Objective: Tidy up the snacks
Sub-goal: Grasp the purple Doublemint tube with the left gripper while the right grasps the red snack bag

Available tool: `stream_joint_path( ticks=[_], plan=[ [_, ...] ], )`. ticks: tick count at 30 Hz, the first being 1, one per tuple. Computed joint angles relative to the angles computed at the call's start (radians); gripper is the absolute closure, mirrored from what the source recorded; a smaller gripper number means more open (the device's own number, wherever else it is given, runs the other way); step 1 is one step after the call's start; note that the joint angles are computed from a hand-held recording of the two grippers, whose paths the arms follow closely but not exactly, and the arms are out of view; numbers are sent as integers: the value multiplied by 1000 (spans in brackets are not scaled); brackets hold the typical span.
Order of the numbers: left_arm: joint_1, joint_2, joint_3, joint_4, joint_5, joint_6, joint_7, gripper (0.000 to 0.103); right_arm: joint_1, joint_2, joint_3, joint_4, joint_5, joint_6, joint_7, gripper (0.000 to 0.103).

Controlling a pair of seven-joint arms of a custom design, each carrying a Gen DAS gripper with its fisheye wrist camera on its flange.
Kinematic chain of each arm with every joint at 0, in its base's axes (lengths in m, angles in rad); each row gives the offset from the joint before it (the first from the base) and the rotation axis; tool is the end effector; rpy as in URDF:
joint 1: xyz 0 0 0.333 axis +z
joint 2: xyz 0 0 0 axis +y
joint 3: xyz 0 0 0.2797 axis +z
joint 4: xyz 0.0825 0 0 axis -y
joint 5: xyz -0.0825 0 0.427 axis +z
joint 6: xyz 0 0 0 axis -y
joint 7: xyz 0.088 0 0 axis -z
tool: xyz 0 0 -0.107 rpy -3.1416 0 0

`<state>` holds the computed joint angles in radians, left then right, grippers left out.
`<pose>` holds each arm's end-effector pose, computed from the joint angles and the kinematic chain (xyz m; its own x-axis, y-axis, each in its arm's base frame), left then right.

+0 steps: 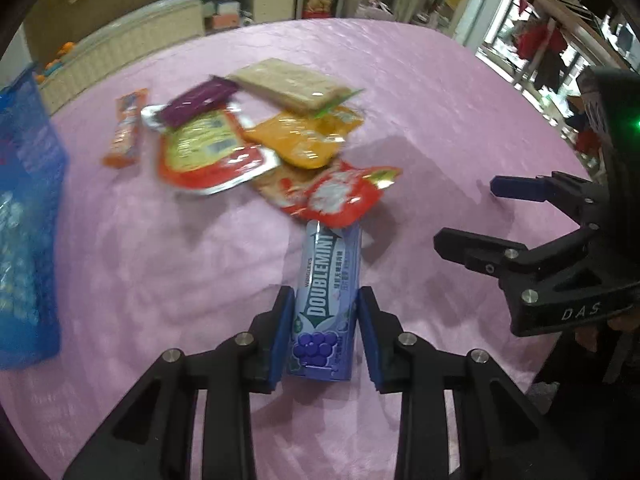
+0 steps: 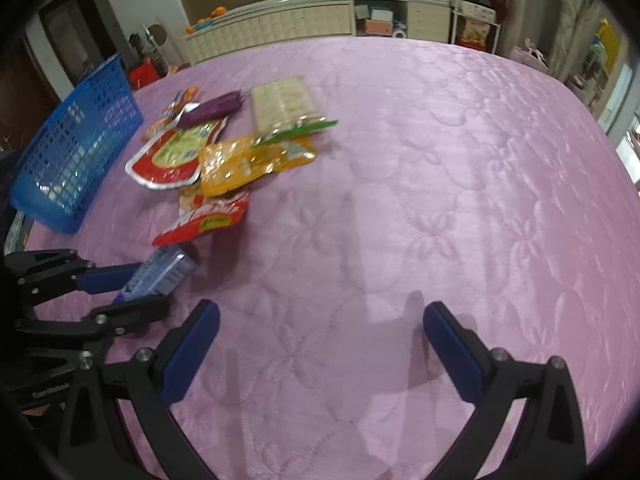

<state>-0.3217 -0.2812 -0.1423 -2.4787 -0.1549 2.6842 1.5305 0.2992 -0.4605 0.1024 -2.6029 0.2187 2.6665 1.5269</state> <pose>0.4708 -0.2292 0.3860 -0.3235 -0.9405 0.1043 -0.8550 0.2433 -0.4579 0.4475 0.1813 0.4086 0.3032 -0.9458 -0.1161 -0.8434 -0.2097 -0.4947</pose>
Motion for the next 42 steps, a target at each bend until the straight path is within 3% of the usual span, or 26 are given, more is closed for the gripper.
stream_joint_path(
  ticks=[4,10,12,15,18,22,26,29,38,42],
  plan=[
    [22,-53,7,-62,-5,46,-90,73,7,20,20,12,-23,-7,-2,0],
    [61,-82,23,-81,62,31,-183,73,80,58,-19,82,66,-92,-92,0],
    [66,-86,30,-84,69,36,-187,73,71,86,-5,127,66,-121,-71,0],
    [109,-83,-5,-77,158,45,-243,73,46,147,22,210,16,-179,-13,0],
    [81,-83,31,-77,137,67,-209,73,29,227,49,322,-92,-285,48,0],
    [90,-83,27,-71,153,81,-209,73,44,352,41,494,-133,-458,63,0],
    [67,-72,55,-65,116,94,-169,74,59,458,36,623,-207,-555,104,0],
    [60,-69,61,-69,92,106,-144,74,70,547,24,718,-189,-638,109,0],
    [25,-82,98,-92,-20,126,-60,74,117,697,4,893,-258,-763,90,0],
    [15,-81,107,-96,-62,127,-35,74,131,747,-2,960,-264,-774,78,8]
  ],
)
